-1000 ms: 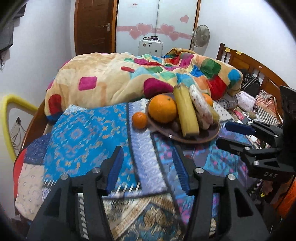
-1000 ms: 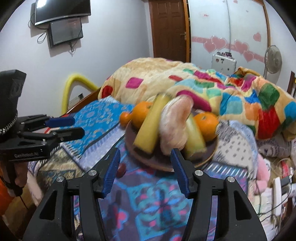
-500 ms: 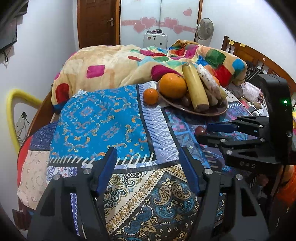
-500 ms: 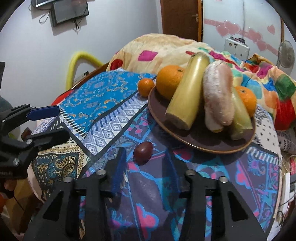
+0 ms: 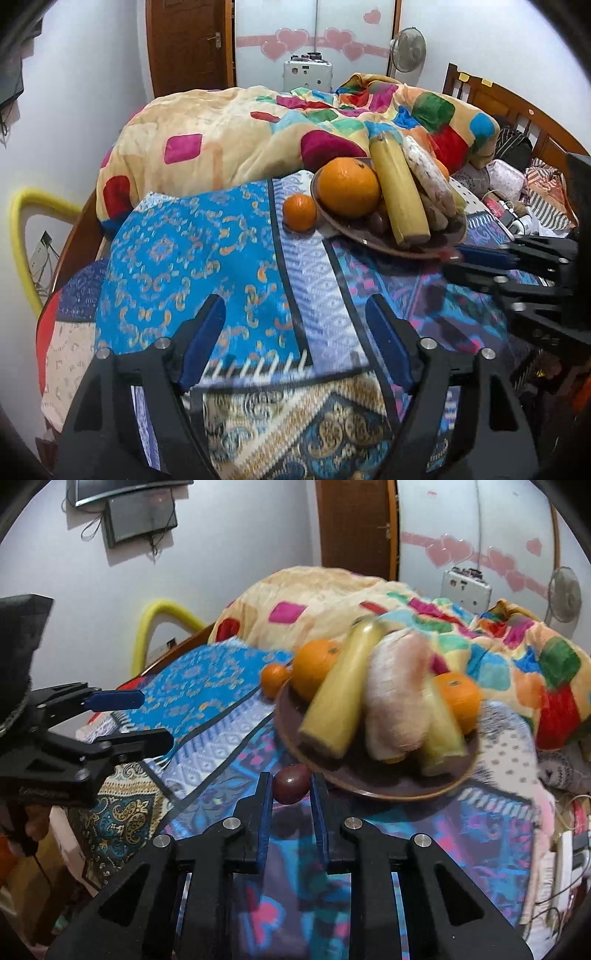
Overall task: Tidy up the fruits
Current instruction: 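Grasp the red fruit lying beside the plate with the right tool, then place the red fruit on the plate rim with the right tool while the left tool approaches the small orange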
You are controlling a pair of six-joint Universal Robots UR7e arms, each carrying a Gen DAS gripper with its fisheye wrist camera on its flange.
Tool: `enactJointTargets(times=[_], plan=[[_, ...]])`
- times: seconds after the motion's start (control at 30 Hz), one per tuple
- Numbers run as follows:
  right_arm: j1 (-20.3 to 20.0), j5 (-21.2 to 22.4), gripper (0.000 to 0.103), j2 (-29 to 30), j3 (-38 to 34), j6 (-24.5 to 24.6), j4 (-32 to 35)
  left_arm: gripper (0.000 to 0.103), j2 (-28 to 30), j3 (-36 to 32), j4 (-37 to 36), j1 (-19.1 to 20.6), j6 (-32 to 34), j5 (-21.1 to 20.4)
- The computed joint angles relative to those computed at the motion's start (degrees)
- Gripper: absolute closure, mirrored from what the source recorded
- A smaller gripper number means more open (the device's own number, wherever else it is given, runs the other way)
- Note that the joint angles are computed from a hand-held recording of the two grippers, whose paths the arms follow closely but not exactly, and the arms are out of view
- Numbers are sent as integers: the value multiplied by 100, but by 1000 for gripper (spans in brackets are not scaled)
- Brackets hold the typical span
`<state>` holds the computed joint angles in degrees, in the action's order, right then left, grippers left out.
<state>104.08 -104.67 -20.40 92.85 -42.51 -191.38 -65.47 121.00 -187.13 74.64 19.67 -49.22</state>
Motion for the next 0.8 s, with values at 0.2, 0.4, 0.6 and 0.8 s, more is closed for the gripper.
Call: enactJointTargets(times=[0.2, 0.4, 0.6, 0.8], plan=[[-113, -80, 84, -162, 42, -84, -323, 24, 383, -673, 274, 59, 186, 163], [-276, 23, 84, -263, -39, 36, -176, 25, 747, -1251, 686, 254, 212, 107], [-334, 17, 84, -227, -141, -58, -149, 35, 886, -1558, 997, 394, 234, -94], [-371, 40, 84, -225, -169, -179, -112, 37, 1124, -1793, 1026, 386, 449, 90]])
